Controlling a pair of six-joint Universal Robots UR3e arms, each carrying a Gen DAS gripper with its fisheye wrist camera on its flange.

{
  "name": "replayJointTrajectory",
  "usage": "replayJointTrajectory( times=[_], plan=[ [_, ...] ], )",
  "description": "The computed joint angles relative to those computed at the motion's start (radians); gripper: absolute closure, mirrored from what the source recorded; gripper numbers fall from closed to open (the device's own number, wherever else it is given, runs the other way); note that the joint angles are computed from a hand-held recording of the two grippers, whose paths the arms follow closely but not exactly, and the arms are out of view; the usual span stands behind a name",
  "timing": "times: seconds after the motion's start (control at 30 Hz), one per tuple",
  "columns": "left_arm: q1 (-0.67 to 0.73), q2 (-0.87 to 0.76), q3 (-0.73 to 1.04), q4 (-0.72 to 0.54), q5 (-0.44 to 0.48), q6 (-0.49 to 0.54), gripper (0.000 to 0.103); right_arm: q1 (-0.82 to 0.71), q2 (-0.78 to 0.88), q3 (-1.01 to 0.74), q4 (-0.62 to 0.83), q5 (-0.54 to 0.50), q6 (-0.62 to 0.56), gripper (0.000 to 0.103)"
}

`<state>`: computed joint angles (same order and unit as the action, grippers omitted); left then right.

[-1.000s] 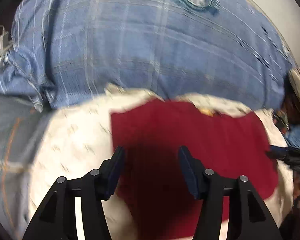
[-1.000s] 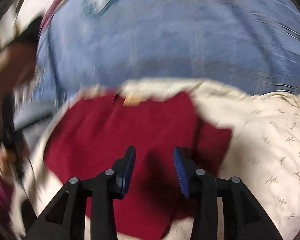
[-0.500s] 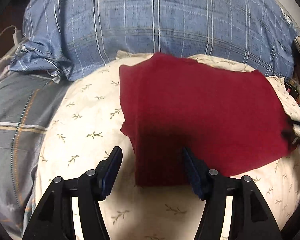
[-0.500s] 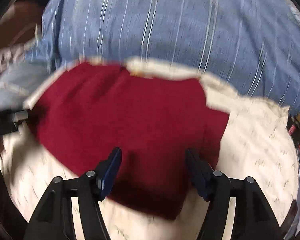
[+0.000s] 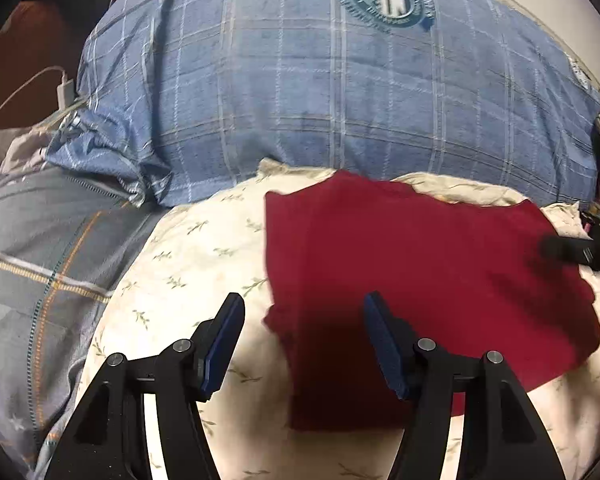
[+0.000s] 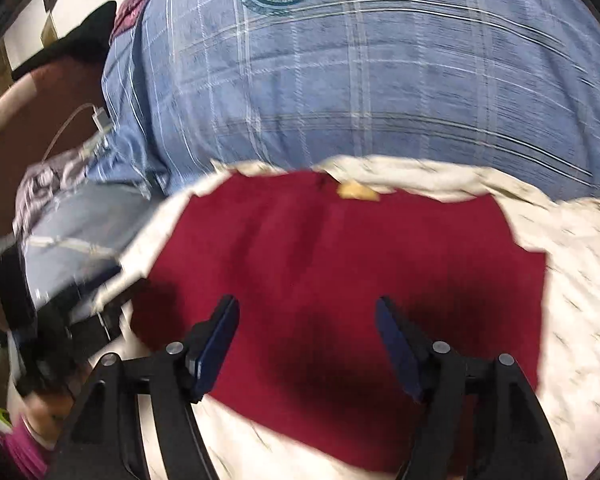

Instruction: Fold small clothes

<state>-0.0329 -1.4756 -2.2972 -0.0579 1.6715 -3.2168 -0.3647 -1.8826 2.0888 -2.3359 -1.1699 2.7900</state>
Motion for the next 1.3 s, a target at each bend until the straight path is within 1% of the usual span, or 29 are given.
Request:
replayJointTrajectory(
  times=[0.1, 0.17, 0.2, 0.27, 0.3, 0.37, 0.4, 0.47, 0.5, 0.57, 0.6, 0.67, 0.7, 0.73, 0.77, 0.8, 0.83, 0.87, 0.97, 1.07, 1.13, 1.2, 1.23, 1.3],
  plan=[
    [0.092, 0.008, -0.043, 0.011, -0.098, 0.028, 0.042, 0.129, 0.204, -0.074, -0.186, -0.052, 0.074, 0.031],
    [0.156, 0.021, -0.05, -0.024, -0.166, 0.047, 0.042, 0.233, 0.346, -0.168, -0.245, -0.16, 0.133, 0.031],
    [0.177, 0.018, -0.041, -0.036, -0.185, 0.051, 0.042, 0.256, 0.395, -0.208, -0.244, -0.173, 0.157, 0.032],
    [0.21, 0.018, -0.031, -0.047, -0.221, 0.054, 0.038, 0.271, 0.471, -0.286, -0.202, -0.14, 0.2, 0.032],
    [0.234, 0.026, -0.03, -0.066, -0.252, 0.056, 0.038, 0.286, 0.528, -0.359, -0.165, -0.126, 0.23, 0.032],
    [0.264, 0.037, -0.021, -0.109, -0.3, 0.062, 0.038, 0.303, 0.587, -0.427, -0.149, -0.108, 0.27, 0.032],
    [0.281, 0.042, -0.02, -0.126, -0.322, 0.065, 0.038, 0.322, 0.625, -0.475, -0.137, -0.115, 0.284, 0.032],
    [0.292, 0.038, -0.011, -0.137, -0.336, 0.069, 0.038, 0.365, 0.705, -0.585, -0.087, -0.138, 0.305, 0.032],
    [0.294, 0.036, -0.009, -0.139, -0.337, 0.068, 0.037, 0.373, 0.729, -0.618, -0.068, -0.137, 0.312, 0.032],
    [0.291, 0.025, -0.004, -0.132, -0.333, 0.062, 0.037, 0.397, 0.809, -0.736, 0.014, -0.135, 0.333, 0.032],
    [0.292, 0.021, -0.002, -0.131, -0.335, 0.062, 0.037, 0.412, 0.846, -0.789, 0.048, -0.151, 0.339, 0.032],
    [0.297, 0.018, 0.002, -0.135, -0.343, 0.06, 0.037, 0.449, 0.921, -0.905, 0.123, -0.225, 0.345, 0.032],
    [0.301, 0.018, 0.002, -0.139, -0.35, 0.059, 0.037, 0.465, 0.954, -0.947, 0.143, -0.264, 0.349, 0.041],
    [0.307, 0.018, 0.002, -0.144, -0.358, 0.059, 0.037, 0.473, 0.979, -0.978, 0.162, -0.292, 0.35, 0.063],
    [0.31, 0.02, 0.002, -0.149, -0.361, 0.056, 0.037, 0.476, 0.989, -0.988, 0.168, -0.314, 0.348, 0.075],
    [0.312, 0.021, 0.002, -0.15, -0.362, 0.052, 0.037, 0.475, 0.985, -0.969, 0.139, -0.325, 0.343, 0.092],
    [0.319, 0.025, 0.003, -0.16, -0.372, 0.051, 0.037, 0.464, 0.965, -0.925, 0.091, -0.303, 0.341, 0.096],
    [0.322, 0.028, 0.005, -0.168, -0.376, 0.049, 0.037, 0.456, 0.941, -0.885, 0.052, -0.279, 0.334, 0.096],
    [0.326, 0.024, 0.012, -0.178, -0.378, 0.041, 0.037, 0.471, 0.918, -0.866, 0.005, -0.279, 0.317, 0.097],
    [0.318, 0.018, 0.014, -0.169, -0.37, 0.034, 0.037, 0.487, 0.951, -0.934, 0.035, -0.262, 0.311, 0.097],
    [0.313, 0.011, 0.016, -0.162, -0.362, 0.033, 0.037, 0.496, 1.001, -0.995, 0.079, -0.278, 0.317, 0.097],
    [0.313, 0.004, 0.019, -0.161, -0.361, 0.028, 0.037, 0.492, 1.027, -1.003, 0.096, -0.281, 0.317, 0.097],
    [0.313, 0.001, 0.02, -0.161, -0.362, 0.027, 0.037, 0.49, 1.031, -0.993, 0.085, -0.272, 0.309, 0.096],
    [0.313, -0.004, 0.023, -0.162, -0.363, 0.026, 0.035, 0.475, 0.993, -0.919, 0.018, -0.235, 0.296, 0.088]
  ],
)
